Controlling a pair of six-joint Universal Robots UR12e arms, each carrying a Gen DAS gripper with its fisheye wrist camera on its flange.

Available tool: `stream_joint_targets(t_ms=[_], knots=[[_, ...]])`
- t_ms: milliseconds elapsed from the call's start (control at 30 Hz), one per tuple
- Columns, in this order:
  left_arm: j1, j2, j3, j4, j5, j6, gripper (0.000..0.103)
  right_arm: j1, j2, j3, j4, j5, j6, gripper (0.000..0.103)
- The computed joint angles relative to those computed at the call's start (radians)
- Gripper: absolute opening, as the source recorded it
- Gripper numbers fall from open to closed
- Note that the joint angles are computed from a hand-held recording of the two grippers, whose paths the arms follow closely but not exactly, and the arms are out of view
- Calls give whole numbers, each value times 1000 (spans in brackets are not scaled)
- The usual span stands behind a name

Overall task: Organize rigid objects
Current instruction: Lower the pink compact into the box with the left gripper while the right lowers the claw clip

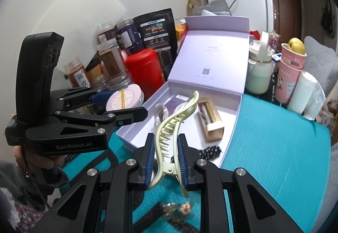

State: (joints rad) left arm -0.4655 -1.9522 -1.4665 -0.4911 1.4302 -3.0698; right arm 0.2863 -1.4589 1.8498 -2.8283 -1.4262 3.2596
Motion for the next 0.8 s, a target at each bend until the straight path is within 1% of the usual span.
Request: stream_joint_targets(t_ms=[300, 467, 733, 800], knots=[[8, -38, 58, -15, -2, 12, 53, -14, 36, -39, -11, -2, -18, 21], [6, -60, 89, -3, 35, 20, 53, -22, 57, -61, -18, 9, -28, 21], [10, -97, 134, -21, 38, 20, 53, -33, 83, -93, -13, 13, -41, 21], [13, -106, 144, -29, 27, 18, 53, -35, 91, -102, -6, 8, -40, 21]])
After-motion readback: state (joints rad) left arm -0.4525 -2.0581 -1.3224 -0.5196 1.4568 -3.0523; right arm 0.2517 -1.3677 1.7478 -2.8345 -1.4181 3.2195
